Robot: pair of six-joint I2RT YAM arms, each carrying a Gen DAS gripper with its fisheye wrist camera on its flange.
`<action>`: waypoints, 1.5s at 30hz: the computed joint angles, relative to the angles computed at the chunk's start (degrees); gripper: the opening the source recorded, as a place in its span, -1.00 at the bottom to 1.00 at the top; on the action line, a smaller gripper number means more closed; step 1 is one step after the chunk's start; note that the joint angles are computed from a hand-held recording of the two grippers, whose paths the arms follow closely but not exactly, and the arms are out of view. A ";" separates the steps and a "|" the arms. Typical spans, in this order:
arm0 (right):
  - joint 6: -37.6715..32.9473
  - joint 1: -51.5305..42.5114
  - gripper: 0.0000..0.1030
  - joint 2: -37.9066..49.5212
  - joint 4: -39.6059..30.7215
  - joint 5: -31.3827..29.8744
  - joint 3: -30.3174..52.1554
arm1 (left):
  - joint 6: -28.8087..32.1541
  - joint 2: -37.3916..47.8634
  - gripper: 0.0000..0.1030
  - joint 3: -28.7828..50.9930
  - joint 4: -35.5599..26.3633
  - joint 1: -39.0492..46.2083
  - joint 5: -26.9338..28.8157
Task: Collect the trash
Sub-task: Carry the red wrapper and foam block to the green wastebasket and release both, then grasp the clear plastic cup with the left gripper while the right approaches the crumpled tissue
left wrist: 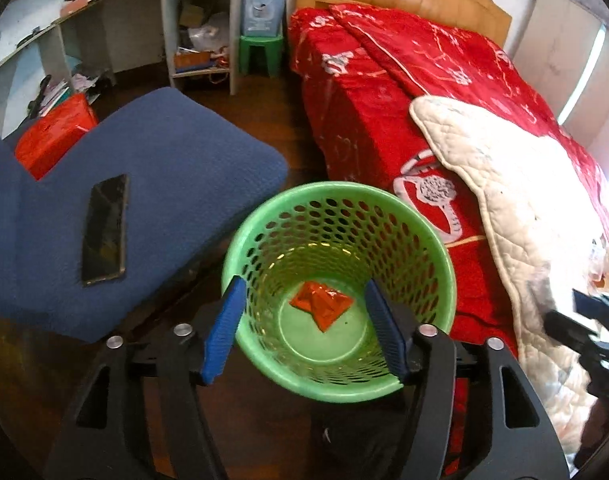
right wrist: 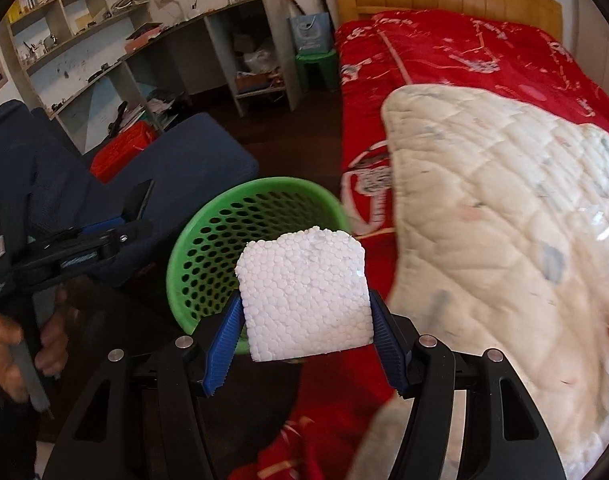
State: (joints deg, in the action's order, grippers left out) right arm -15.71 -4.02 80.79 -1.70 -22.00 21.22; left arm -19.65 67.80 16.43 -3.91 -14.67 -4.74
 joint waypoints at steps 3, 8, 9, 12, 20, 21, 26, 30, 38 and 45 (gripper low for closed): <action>4.93 5.29 0.15 5.17 3.45 1.29 1.56 | 0.88 -3.22 0.32 -0.87 -1.77 2.08 0.37; 11.22 11.26 0.27 11.08 7.05 1.43 4.08 | 2.11 -7.23 0.33 -1.51 -4.22 5.77 2.11; 12.17 12.07 0.33 11.56 7.62 1.34 4.33 | 2.10 -7.30 0.33 -1.55 -4.19 5.95 2.08; 13.35 12.76 0.41 10.63 7.66 1.05 4.28 | 1.20 -7.42 0.33 -1.30 -4.59 5.42 1.76; 7.34 3.49 0.41 -1.63 -0.17 -0.62 -0.63 | -4.19 -8.22 0.33 -0.02 -6.16 -4.54 -3.04; 5.25 0.62 0.41 -3.70 -2.27 -1.30 -1.19 | -4.52 -8.13 0.33 0.32 -6.42 -5.40 -3.34; -8.18 -16.18 0.43 -11.31 -12.04 -5.22 -1.97 | -10.28 -4.20 0.33 3.74 -6.59 -15.63 -7.43; -20.75 -32.41 0.43 -10.60 -19.40 -9.81 1.31 | -13.82 0.32 0.33 7.17 -6.17 -23.21 -10.35; -37.49 -58.28 0.44 1.37 -26.90 -14.67 14.28 | -17.36 10.73 0.33 16.31 -5.96 -35.13 -13.00; -38.49 -68.05 0.44 13.00 -28.57 -15.16 27.68 | -18.27 20.02 0.33 25.35 -5.98 -43.68 -13.98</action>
State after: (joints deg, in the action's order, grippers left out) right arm -54.21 -72.07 93.79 -30.27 -37.16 48.89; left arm -37.92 87.82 41.78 -9.88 -58.34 -18.72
